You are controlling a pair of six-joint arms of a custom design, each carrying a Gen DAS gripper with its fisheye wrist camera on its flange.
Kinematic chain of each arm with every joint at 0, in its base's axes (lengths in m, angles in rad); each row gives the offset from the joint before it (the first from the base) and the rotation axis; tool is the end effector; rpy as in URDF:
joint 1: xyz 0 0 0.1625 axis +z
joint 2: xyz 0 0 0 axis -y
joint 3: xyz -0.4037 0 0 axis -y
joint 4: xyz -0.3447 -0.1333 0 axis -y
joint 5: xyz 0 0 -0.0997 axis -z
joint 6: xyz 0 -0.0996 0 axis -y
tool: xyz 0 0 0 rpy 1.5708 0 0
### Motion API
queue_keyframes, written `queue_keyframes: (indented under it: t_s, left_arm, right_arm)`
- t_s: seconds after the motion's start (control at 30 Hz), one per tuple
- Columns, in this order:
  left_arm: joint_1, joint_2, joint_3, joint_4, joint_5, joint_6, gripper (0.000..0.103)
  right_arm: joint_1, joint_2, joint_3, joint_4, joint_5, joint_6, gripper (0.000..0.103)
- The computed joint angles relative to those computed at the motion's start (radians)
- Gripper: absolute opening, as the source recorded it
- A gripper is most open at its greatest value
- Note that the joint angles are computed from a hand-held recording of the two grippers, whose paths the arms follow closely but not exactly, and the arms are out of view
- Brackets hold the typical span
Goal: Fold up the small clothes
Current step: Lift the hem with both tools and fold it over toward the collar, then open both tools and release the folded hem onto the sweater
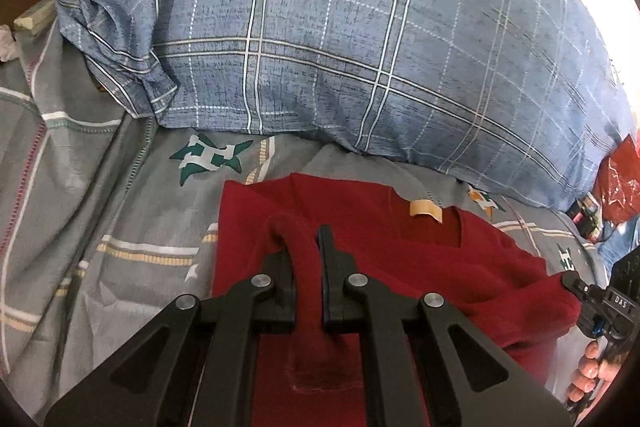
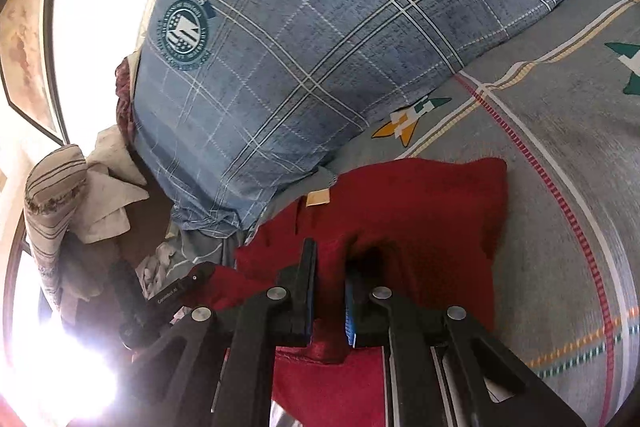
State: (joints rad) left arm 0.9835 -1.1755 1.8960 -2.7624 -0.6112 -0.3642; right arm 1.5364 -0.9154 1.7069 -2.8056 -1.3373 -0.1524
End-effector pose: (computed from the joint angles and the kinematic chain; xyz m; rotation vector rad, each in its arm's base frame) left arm -0.1144 -0.5596 0.3020 -0.0292 2.3025 -1.0321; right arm 0.1349 -0.6249 0.1926 -0.2455 2.8668 -0.6768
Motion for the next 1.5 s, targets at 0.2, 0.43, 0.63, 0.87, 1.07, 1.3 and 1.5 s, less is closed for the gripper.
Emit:
queue_keyframes:
  t_s: [0.2, 0.43, 0.63, 0.87, 1.07, 1.3, 1.5]
  left_arm:
    - [0.049, 0.041, -0.038, -0.002, -0.044, -0.005, 0.006]
    - [0.102, 0.062, -0.085, -0.027, -0.143, 0.019, 0.016]
    - [0.096, 0.029, -0.081, -0.044, -0.213, 0.040, 0.051]
    - [0.057, 0.034, -0.040, -0.202, -0.084, 0.109, 0.078]
    - [0.075, 0.051, -0.076, -0.115, -0.096, 0.079, 0.078]
    - [0.114, 0.069, -0.120, 0.049, -0.088, -0.022, 0.078]
    - [0.077, 0.026, -0.062, -0.101, -0.048, 0.042, 0.079]
  right_arm:
    - [-0.016, 0.037, -0.034, -0.004, -0.001, 0.014, 0.010]
    - [-0.045, 0.062, -0.066, 0.006, 0.071, 0.072, 0.019]
    - [-0.058, 0.031, -0.030, -0.063, 0.128, 0.101, 0.037]
    - [-0.044, -0.011, 0.031, -0.200, 0.102, 0.055, 0.041]
    - [0.073, 0.038, -0.024, -0.111, -0.096, -0.143, 0.041]
    - [0.173, 0.254, -0.273, -0.022, -0.432, -0.224, 0.043]
    - [0.171, 0.329, -0.382, 0.008, -0.521, -0.142, 0.041]
